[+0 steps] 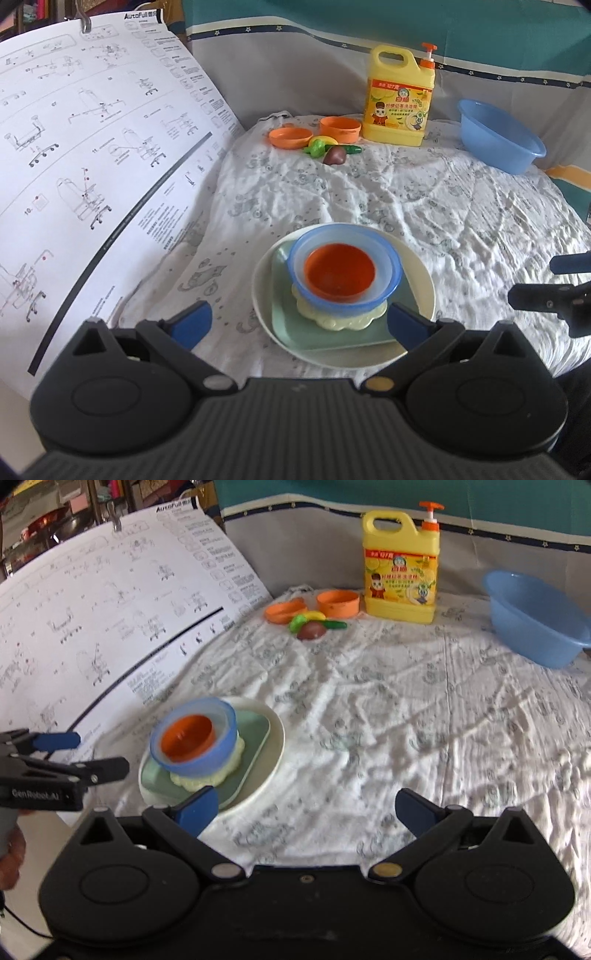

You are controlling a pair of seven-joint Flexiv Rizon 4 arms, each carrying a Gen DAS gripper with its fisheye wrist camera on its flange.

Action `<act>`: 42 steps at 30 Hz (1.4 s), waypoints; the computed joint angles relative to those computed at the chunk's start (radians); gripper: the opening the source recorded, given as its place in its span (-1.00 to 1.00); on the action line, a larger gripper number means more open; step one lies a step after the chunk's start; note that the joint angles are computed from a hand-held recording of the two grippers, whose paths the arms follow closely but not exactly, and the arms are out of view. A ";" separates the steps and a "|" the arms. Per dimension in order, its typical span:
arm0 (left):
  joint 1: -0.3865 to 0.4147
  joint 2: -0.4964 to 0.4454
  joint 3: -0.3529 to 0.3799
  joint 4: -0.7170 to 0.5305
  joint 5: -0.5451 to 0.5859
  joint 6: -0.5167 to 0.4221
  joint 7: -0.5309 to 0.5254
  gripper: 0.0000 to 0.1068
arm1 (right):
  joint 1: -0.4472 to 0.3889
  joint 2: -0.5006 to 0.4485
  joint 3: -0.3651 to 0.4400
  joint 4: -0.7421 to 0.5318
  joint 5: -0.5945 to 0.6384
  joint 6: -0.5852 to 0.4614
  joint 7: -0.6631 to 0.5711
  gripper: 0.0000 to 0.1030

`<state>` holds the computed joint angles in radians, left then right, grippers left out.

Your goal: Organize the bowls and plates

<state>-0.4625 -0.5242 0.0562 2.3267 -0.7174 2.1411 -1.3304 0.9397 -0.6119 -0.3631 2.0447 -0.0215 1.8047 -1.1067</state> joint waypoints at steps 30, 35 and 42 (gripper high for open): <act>0.009 -0.050 0.028 -0.025 0.084 -0.066 -0.038 0.93 | -0.014 -0.001 0.010 0.012 -0.164 -0.087 0.058 1.00; 0.004 -0.050 0.034 -0.028 0.087 -0.068 -0.039 0.93 | -0.009 0.000 0.003 0.015 -0.165 -0.088 0.056 1.00; -0.002 -0.050 0.038 -0.028 0.087 -0.068 -0.036 0.93 | -0.020 0.003 0.012 0.017 -0.164 -0.086 0.049 1.00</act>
<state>-0.4643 -0.5741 0.0947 2.2985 -0.6303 2.0734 -1.3659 0.9199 -0.6089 -0.3513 2.0622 -0.1851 1.7185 -1.0580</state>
